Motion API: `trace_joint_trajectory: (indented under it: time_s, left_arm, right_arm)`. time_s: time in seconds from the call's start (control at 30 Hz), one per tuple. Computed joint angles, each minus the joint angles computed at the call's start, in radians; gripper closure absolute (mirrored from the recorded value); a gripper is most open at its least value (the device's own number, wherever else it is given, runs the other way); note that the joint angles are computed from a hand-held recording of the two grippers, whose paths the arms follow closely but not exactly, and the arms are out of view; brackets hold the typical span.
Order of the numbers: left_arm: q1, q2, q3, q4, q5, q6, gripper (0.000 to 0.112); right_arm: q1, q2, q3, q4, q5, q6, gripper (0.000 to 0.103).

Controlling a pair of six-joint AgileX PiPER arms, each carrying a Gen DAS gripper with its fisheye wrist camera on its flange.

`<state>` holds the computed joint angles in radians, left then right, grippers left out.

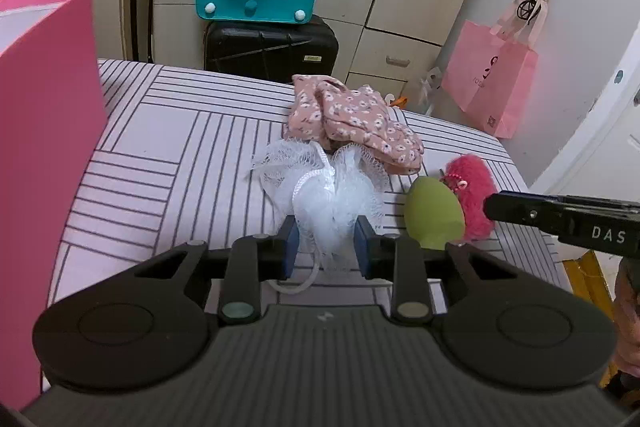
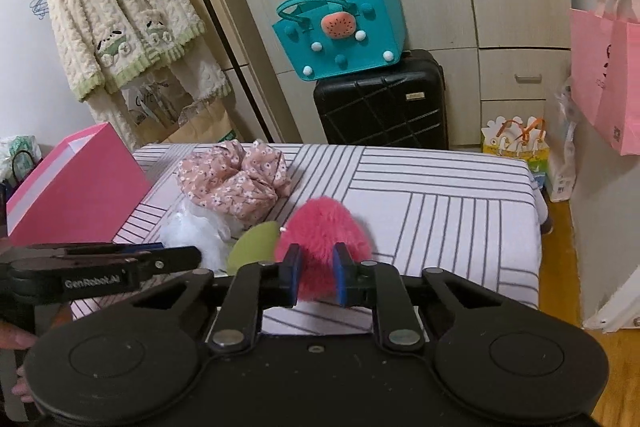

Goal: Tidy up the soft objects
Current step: 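Grasp the white mesh bath puff with the left tool while the right tool grasps the pink fluffy ball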

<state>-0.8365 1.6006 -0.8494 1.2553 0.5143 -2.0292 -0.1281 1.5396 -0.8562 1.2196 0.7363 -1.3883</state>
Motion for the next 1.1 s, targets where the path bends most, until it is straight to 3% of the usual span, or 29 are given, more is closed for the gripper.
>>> trace_joint_trajectory:
  time_s: [0.1, 0.23, 0.37, 0.5, 0.63, 0.7, 0.83, 0.9, 0.97, 1.07, 1.1]
  left_arm:
    - [-0.001, -0.025, 0.014, -0.033, 0.007, 0.026, 0.087]
    - [-0.014, -0.049, 0.003, -0.137, 0.060, 0.131, 0.094]
    - [-0.008, -0.096, 0.024, -0.134, 0.045, 0.123, 0.094]
    - [0.000, -0.089, 0.009, -0.039, 0.048, 0.049, 0.068]
    - [0.048, -0.043, -0.020, 0.009, -0.016, -0.007, 0.052]
    - [0.051, -0.008, -0.047, 0.018, 0.004, -0.019, 0.049]
    - [0.024, 0.088, -0.118, 0.004, 0.125, 0.006, 0.042]
    - [0.039, 0.110, -0.129, -0.022, 0.105, 0.027, 0.042]
    - [0.037, 0.128, -0.126, -0.004, 0.115, -0.009, 0.042]
    - [0.012, 0.152, -0.132, 0.029, 0.176, -0.032, 0.047]
    - [0.005, 0.162, -0.138, 0.030, 0.195, -0.026, 0.054]
  right_arm:
    - [0.002, -0.004, 0.001, -0.006, -0.005, 0.008, 0.078]
    - [-0.008, 0.007, -0.018, 0.022, 0.001, -0.011, 0.060]
    - [-0.013, 0.042, -0.060, 0.046, 0.031, -0.012, 0.047]
    - [0.020, 0.082, -0.093, 0.039, 0.005, 0.016, 0.044]
    - [0.042, 0.133, -0.118, 0.008, -0.009, 0.062, 0.040]
    - [0.044, 0.140, -0.104, 0.031, -0.029, 0.049, 0.036]
    - [0.014, 0.167, -0.112, 0.039, -0.001, 0.056, 0.037]
    - [-0.005, 0.181, -0.110, 0.057, 0.018, 0.036, 0.038]
    - [-0.017, 0.184, -0.109, 0.059, 0.027, 0.017, 0.050]
    - [-0.019, 0.179, -0.100, 0.063, 0.022, -0.016, 0.054]
    - [-0.015, 0.173, -0.092, 0.071, 0.015, -0.031, 0.055]
